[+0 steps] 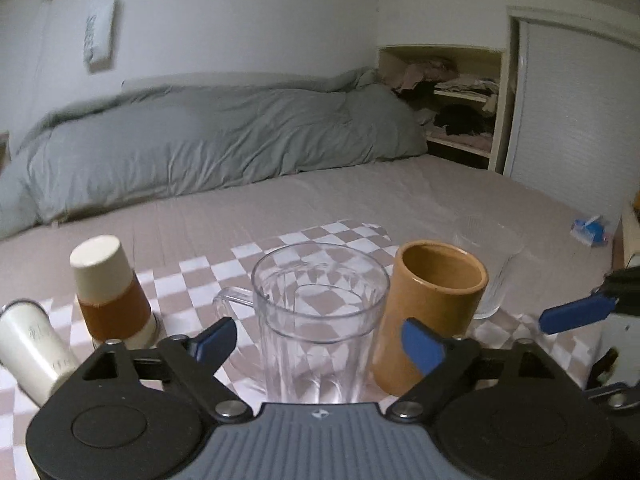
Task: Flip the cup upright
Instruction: 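Lower the clear glass upright onto the cloth beside the orange cup with the left gripper, then open the left gripper and pull it back from the glass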
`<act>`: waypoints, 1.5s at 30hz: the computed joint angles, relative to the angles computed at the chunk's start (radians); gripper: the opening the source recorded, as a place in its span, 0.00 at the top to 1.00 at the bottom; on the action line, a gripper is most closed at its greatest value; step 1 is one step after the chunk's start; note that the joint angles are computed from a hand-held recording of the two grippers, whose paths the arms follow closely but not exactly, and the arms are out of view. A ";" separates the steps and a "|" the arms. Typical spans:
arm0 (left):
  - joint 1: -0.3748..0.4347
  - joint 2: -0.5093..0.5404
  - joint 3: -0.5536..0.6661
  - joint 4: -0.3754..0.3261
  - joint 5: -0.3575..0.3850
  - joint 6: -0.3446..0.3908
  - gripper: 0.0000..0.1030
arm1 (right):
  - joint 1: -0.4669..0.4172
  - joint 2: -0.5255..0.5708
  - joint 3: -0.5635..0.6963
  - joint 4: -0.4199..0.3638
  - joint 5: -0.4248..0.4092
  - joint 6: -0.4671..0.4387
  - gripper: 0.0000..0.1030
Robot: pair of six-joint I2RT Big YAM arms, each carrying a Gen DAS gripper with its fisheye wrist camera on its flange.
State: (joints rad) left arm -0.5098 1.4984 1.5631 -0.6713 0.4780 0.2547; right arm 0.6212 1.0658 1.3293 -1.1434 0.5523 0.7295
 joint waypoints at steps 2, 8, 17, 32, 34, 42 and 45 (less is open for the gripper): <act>0.005 -0.011 0.000 -0.012 0.004 0.002 0.10 | 0.001 0.001 0.003 -0.001 0.007 0.003 0.09; 0.034 -0.076 -0.030 -0.003 0.007 -0.028 0.05 | 0.044 -0.002 0.013 0.003 0.101 0.004 0.03; 0.088 -0.228 -0.129 0.036 -0.065 -0.040 0.00 | 0.134 0.003 0.035 -0.012 0.253 0.041 0.00; 0.165 -0.416 -0.291 0.066 -0.167 -0.029 0.00 | 0.295 0.044 0.074 -0.088 0.475 0.193 0.00; 0.170 -0.444 -0.319 0.086 -0.190 -0.038 0.00 | 0.308 0.052 0.078 -0.098 0.495 0.204 0.00; 0.193 -0.505 -0.382 0.108 -0.219 -0.048 0.00 | 0.358 0.121 0.115 -0.216 0.581 0.261 0.00; 0.198 -0.516 -0.399 0.123 -0.216 -0.052 0.00 | 0.362 0.127 0.113 -0.215 0.567 0.276 0.00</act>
State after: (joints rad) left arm -0.3119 0.9819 1.1637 -0.5479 0.2617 0.2023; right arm 0.9832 1.1929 1.4423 -1.3585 1.1193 1.0054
